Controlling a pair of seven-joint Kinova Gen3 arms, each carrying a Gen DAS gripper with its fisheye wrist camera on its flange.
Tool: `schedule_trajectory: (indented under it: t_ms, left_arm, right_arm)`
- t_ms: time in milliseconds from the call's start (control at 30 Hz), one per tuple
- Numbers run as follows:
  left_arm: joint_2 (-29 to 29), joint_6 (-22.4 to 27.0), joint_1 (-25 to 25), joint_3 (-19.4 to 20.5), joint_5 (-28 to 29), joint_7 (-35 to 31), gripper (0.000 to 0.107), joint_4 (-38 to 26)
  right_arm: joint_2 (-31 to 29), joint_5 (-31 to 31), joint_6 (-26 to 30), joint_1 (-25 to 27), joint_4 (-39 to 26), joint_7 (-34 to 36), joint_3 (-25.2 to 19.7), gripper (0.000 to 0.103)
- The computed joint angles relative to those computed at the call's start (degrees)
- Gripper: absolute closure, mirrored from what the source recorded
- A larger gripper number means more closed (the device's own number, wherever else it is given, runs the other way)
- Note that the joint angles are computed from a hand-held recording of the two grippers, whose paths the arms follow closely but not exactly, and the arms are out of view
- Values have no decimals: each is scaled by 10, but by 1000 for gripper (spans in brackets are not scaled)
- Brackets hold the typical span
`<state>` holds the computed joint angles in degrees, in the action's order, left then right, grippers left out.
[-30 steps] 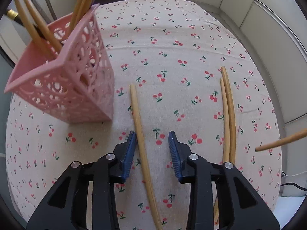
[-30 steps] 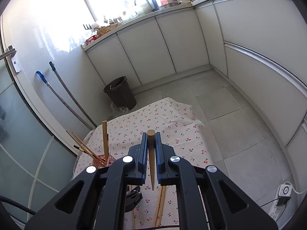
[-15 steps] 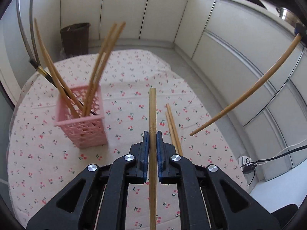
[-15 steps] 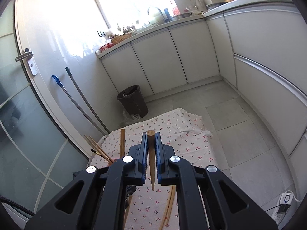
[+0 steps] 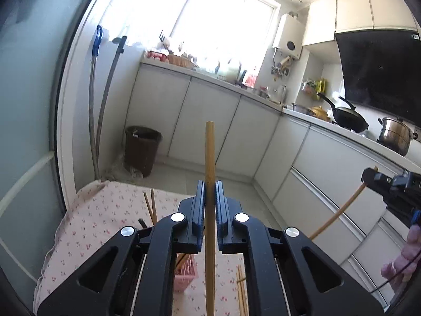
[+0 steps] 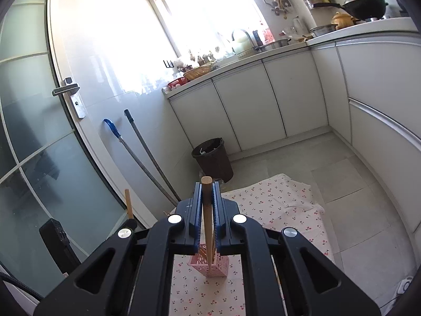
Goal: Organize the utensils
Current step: 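Carry both held chopsticks over the pink holder, then open both tools to drop the chopsticks into the pink holder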
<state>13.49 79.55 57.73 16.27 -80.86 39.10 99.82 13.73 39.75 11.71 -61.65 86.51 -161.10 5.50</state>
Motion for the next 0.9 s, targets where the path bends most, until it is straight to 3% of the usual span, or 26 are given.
schedule_trajectory:
  t_ms: [100,400,533,600,633,667,767,900]
  left_arm:
    - [31,29,-1,-19,-28,-13,101,-21]
    - [61,3,-33,-53,-41,-21,101,-22]
    - [86,9,-37,-68,-45,-18,100,-28]
    - [100,25,-28,-76,-40,4,99,-24]
    - [103,31,-26,-74,-25,18,95,-21]
    - [101,38,-20,-73,-11,33,82,-16]
    - [86,93,-13,-40,8,70,75,-2]
    - [59,186,75,-66,20,77,73,-5]
  right_arm:
    - [22,-37,11,32,-27,43,-36,95]
    - [80,-170,27,104,-87,178,-101,95]
    - [89,-201,21,94,-96,196,-82,95]
    - [92,-213,16,84,-98,202,-67,95]
    - [93,-220,16,81,-99,207,-64,95]
    - [94,-227,16,81,-101,214,-64,95]
    - [96,-238,16,69,-103,221,-49,95]
    - [98,-251,16,62,-108,229,-45,95]
